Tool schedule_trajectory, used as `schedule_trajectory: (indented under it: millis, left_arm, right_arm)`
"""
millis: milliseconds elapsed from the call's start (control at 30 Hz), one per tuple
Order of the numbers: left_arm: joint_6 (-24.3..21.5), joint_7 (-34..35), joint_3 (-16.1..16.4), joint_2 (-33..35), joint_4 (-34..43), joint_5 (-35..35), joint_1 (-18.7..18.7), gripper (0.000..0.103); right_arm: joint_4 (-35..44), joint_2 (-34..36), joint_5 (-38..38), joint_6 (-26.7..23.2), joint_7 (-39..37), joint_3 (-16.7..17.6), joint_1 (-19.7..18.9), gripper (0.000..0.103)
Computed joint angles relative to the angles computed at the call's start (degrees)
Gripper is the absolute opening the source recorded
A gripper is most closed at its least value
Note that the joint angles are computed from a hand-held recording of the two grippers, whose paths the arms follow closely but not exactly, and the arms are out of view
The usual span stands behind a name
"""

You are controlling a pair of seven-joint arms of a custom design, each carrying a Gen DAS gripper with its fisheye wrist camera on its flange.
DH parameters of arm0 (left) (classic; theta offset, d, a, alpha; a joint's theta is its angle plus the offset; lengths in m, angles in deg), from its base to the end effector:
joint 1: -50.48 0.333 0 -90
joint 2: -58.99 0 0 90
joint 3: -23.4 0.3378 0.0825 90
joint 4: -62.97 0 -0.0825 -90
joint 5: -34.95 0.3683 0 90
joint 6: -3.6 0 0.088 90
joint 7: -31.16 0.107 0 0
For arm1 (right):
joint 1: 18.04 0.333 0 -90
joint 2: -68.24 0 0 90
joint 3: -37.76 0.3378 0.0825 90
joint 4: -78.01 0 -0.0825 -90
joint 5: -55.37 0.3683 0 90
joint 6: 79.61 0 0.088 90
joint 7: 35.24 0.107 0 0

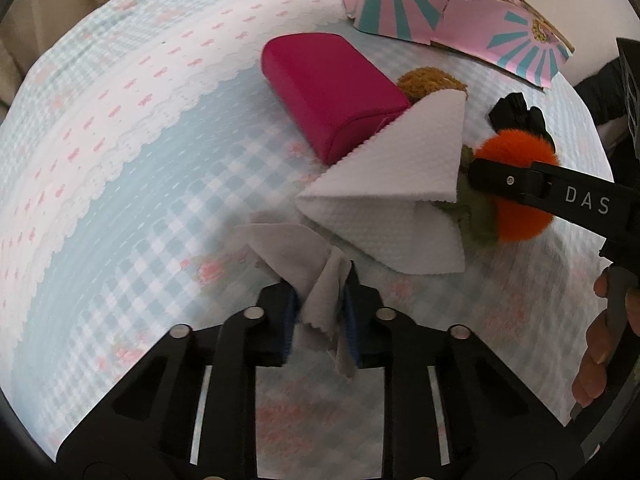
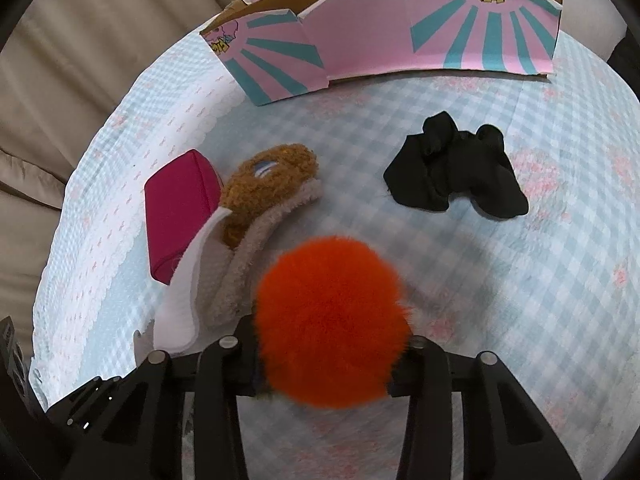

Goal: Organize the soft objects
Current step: 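Carry the gray cloth over the box with the left tool while the right tool carries the pompom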

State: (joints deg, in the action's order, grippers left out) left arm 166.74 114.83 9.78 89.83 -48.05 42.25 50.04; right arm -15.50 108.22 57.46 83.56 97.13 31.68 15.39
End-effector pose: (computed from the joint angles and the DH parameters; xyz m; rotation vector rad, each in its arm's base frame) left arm 0.6400 -0.1514 0.2834 -1.8542 2.2527 -0.5185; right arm 0.6453 0.3493 0.2981 -1.6114 2.0776 -0.1776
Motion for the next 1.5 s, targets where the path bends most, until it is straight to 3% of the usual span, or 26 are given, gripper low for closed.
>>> schedule_trajectory:
  millis: [567, 933, 1200, 1400, 1500]
  left_arm:
    - [-1.3, -0.3, -0.9, -7.9, -2.9, -3.2, 1.5, 0.014]
    - [-7.6, 2.7, -0.8, -14.7, 3.3, -7.3, -0.8, 0.014]
    - [-14.0, 4.0, 0.0, -13.2, 15.2, -7.4, -4.1, 0.014]
    - [-20.9, 4.4, -0.7, -5.5, 31.1, -7.8, -6.6, 0.014]
    - [-25.5, 4.7, -0.9, 0.7, 42.8, -7.0, -8.8, 0.014]
  right_arm:
    - [-4.9, -8.2, -7.2, -1.6, 6.4, -4.3, 3.7, 0.038]
    - [-7.6, -18.1, -17.6, -4.5, 12.5, -3.3, 2.8, 0.038]
    - [-7.7, -24.5, -24.6, -7.8, 15.3, -0.1, -1.5, 0.038]
    - [-5.7, -26.8, -27.6, -10.6, 15.3, 2.1, -5.5, 0.038]
    - [-3.1, -26.4, -25.7, -12.3, 12.0, 3.4, -8.0, 0.038]
